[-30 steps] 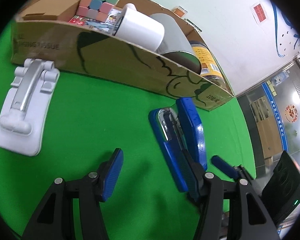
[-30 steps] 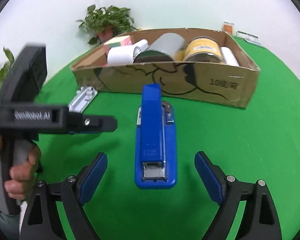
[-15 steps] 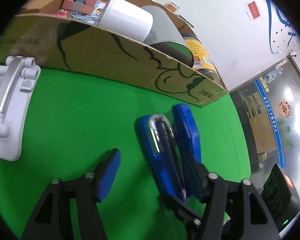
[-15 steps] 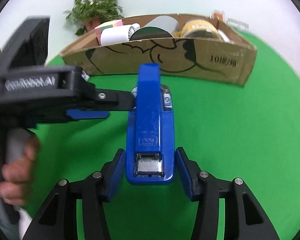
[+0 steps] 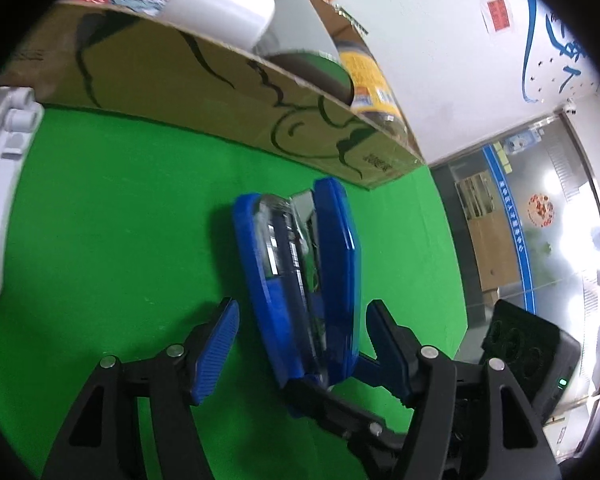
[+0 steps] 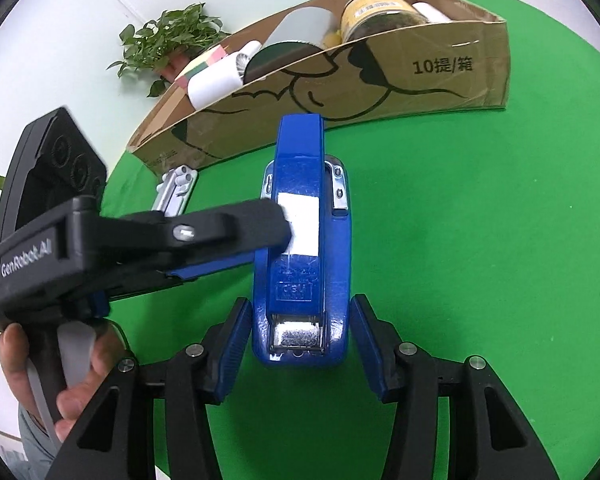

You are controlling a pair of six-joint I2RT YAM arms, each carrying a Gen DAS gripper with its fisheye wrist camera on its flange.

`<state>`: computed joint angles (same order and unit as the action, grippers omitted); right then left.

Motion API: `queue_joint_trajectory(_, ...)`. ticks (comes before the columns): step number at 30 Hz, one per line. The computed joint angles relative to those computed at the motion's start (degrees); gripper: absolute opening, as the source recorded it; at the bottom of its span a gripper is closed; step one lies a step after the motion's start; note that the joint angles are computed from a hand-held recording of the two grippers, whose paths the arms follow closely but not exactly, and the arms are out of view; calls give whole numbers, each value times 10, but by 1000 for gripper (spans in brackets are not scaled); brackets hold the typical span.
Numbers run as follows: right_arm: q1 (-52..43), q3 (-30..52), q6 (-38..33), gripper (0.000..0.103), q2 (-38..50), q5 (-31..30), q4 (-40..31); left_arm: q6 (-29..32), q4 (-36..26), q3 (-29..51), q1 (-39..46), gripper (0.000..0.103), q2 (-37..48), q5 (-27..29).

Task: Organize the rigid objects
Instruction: 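Carry the stapler into the tray onto the cardboard divider and release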

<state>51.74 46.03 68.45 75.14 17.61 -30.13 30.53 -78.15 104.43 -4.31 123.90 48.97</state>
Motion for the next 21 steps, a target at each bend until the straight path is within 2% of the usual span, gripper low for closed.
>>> queue_joint_trajectory(4,-1,25,-12,49,36,-8,8,-32,46,-20,-13,62,-19,-20)
queue_joint_trajectory(5,1,32,-17,49,44,-11,9,-32,49,-21,-14,59,-22,-27)
queue_joint_trajectory(11,7,64,-33,48,73,-12,2,-31,45,-10,-10,58,-30,-40)
queue_joint_trajectory(14,14,98,-48,48,87,8,-19,-20,19,28,9,58,-22,-23)
queue_joint_trajectory(17,16,149,-78,48,102,35,-43,-12,-18,102,20,58,-3,-6)
queue_joint_trajectory(20,12,206,-109,48,119,56,-66,-8,-59,197,33,58,28,9)
queue_joint_trajectory(21,6,225,-122,48,127,58,-71,-9,-85,256,37,58,52,15)
